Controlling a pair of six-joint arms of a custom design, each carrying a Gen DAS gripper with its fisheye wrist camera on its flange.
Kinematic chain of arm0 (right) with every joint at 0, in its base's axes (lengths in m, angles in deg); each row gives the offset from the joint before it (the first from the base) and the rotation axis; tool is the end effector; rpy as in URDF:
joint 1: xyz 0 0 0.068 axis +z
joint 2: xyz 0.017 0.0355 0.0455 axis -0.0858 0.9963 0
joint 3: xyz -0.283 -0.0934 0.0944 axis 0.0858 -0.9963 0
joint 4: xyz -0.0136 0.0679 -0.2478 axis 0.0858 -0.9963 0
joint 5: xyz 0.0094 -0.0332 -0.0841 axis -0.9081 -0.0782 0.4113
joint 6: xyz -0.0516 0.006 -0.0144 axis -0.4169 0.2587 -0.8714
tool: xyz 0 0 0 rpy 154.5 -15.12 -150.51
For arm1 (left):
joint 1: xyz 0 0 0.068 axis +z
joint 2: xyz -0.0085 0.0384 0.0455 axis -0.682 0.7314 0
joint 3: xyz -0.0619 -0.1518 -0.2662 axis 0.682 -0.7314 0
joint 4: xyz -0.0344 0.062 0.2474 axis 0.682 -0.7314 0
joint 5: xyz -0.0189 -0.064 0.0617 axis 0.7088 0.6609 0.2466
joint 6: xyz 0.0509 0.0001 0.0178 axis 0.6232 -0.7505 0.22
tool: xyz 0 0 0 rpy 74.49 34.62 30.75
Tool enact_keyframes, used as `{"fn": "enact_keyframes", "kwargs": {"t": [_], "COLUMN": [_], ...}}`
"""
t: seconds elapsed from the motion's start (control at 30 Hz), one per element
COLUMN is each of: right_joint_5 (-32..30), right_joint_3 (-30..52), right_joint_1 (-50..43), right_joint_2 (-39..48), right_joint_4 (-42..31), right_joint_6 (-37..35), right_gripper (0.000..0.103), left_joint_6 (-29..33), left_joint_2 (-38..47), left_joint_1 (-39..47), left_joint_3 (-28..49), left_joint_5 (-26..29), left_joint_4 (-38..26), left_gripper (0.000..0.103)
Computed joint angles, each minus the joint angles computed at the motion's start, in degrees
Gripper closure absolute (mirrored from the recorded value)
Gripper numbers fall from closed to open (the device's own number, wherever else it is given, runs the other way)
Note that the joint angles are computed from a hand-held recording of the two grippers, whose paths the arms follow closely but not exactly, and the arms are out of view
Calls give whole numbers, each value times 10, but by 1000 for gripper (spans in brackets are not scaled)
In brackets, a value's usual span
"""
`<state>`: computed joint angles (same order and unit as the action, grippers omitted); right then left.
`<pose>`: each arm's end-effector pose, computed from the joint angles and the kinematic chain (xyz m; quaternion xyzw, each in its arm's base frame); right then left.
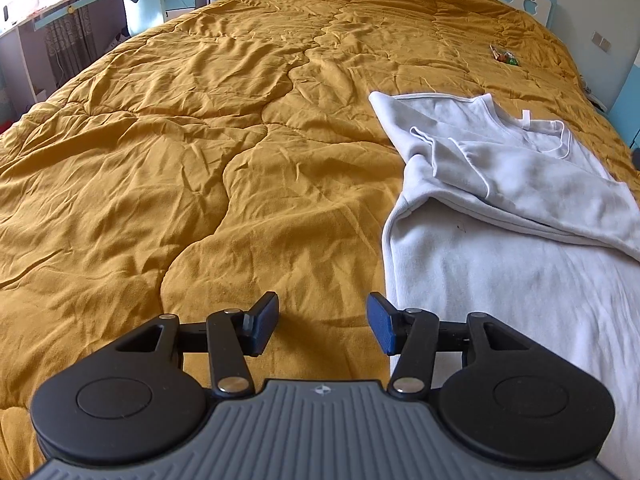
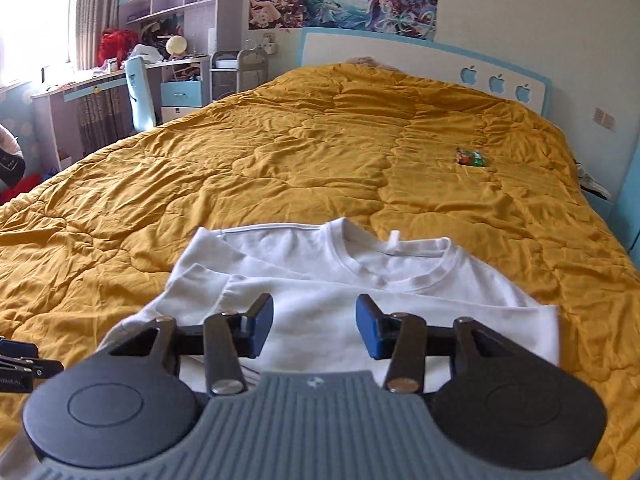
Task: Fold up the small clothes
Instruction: 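Move the left gripper to the sweatshirt hem and grasp it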
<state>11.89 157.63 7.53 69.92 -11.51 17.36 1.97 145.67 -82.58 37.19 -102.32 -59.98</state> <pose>0.3338 0.0770 0.3332 -0.1749 0.8812 0.0596 0.4351 0.2163 -0.1591 0.2271 -0.1213 0.9443 0.0034 0.3058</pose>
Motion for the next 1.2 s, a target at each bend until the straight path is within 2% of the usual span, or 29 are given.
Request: {"fn": "enact_keyframes", "kwargs": {"t": [0.17, 0.33, 0.47, 0.6, 0.67, 0.83, 1.0, 1.1, 1.2], "right_joint_5": [-43, -95, -129, -195, -220, -268, -295, -308, -333], "right_joint_3": [-47, -89, -106, -107, -106, -118, -103, -79, -40], "right_joint_1": [-116, -238, -330, -432, -478, -620, -776, -847, -905], "right_joint_2": [-99, -178, -208, -222, -221, -213, -165, -121, -77], "right_joint_4": [-61, -112, -145, -225, -266, -347, -437, -490, -565], "right_joint_6": [-23, -98, -146, -206, -253, -380, -527, -586, -633], "right_gripper": [62, 62, 62, 60, 58, 56, 56, 56, 56], "left_joint_6": [-5, -19, -45, -96, -127, -222, -290, -334, -368], "left_joint_2": [20, 32, 32, 3, -24, -86, -125, -108, -121], "left_joint_1": [-22, -44, -58, -87, -112, -215, -289, -327, -341], "left_joint_3": [10, 18, 17, -2, -17, -31, -29, -4, 0], "left_joint_5": [-26, -59, -84, -83, -84, -128, -90, -84, -58], "left_joint_4": [-18, -40, -58, -86, -97, -170, -226, -275, -285], "left_gripper": [42, 42, 42, 42, 42, 42, 42, 43, 47]}}
